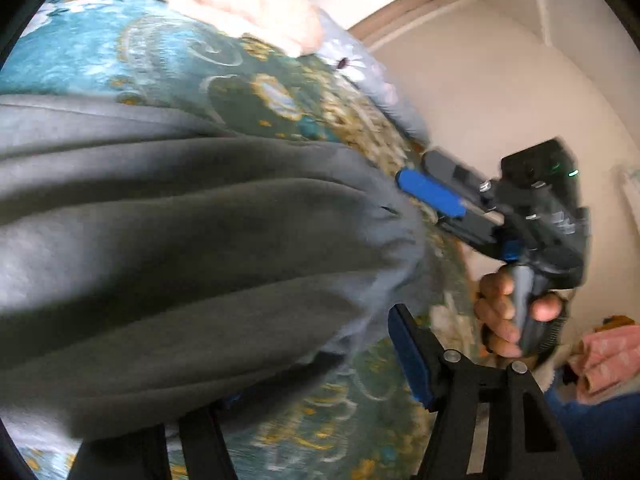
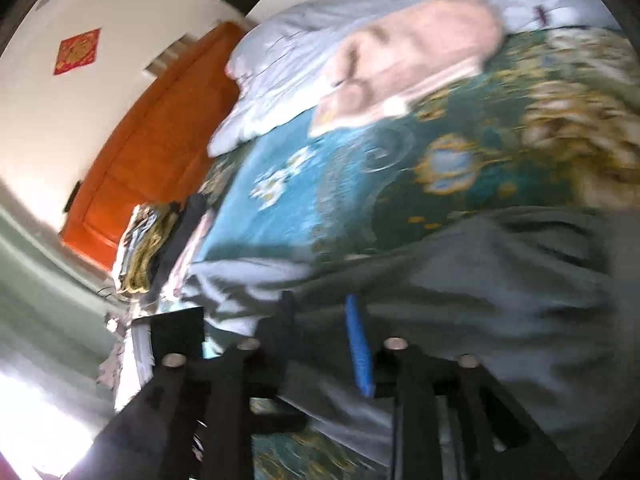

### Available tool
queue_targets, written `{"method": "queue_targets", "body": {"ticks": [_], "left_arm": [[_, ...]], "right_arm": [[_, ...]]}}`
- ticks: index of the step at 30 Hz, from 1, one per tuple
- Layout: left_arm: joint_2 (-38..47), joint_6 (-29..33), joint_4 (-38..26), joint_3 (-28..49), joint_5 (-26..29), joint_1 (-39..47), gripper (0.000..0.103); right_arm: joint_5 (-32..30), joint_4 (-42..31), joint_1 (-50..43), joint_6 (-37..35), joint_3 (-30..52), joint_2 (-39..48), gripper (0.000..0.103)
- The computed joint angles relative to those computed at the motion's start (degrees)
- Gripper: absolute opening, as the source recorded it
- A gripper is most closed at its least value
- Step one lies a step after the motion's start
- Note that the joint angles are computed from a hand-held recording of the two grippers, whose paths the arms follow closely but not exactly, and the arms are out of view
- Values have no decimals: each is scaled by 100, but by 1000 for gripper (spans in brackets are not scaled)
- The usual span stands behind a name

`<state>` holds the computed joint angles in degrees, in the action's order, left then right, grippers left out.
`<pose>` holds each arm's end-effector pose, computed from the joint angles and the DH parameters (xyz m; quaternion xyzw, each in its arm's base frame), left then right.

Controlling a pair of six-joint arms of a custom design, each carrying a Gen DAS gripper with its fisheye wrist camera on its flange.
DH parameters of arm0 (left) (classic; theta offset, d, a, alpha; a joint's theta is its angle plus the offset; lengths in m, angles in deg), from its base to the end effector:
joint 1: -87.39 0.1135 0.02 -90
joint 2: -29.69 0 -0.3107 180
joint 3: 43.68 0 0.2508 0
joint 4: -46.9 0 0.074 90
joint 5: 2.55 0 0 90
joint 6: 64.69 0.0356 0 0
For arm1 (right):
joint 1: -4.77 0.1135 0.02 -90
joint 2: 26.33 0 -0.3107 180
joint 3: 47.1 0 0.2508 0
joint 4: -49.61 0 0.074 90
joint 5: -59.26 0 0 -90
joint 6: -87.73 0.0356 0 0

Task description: Fold clothes

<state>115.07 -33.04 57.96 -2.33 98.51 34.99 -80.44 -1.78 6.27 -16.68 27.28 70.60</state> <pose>0.1573 -0.2155 0.1896 0.0006 0.8758 -0.4391 0.2003 0.3151 0.0354 0.2325 -0.1825 0.8817 0.3992 0.1727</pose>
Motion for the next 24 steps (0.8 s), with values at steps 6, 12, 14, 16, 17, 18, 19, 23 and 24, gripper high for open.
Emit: {"method": "queue_targets", "body": {"ticks": [6, 12, 14, 16, 17, 18, 19, 23, 24], "left_arm": [[-445, 251, -601, 346, -360, -998, 72], [-275, -407, -272, 79, -794, -1486, 73], [-223, -564, -214, 46, -929, -1581, 73], [-213, -625, -248, 74, -1042, -1620, 73], [-235, -669, -240, 55, -1079, -1623, 73], [-256, -722, -223, 31, -1117, -1625, 73], [-270, -812, -163, -8, -1158, -1625, 73], [-284, -1082, 85, -155, -1276, -1655, 74], [-273, -1128, 97, -155, -1316, -1674, 74]], "right_arm": [[144, -721, -1384, -825, -58, -182, 42], [426, -1204, -2478, -1420, 105, 137, 42], [510, -1298, -2705, -1627, 95, 199, 42], [592, -1359, -2884, -1832, 46, 227, 42], [636, -1384, -2971, -1932, 23, 241, 42], [708, -1383, -3016, -2031, -7, 226, 43], [780, -1371, -3061, -2124, -41, 207, 43], [764, -1134, -3221, -2344, -272, 51, 43], [635, -1260, -3202, -2498, -242, 100, 43]]}}
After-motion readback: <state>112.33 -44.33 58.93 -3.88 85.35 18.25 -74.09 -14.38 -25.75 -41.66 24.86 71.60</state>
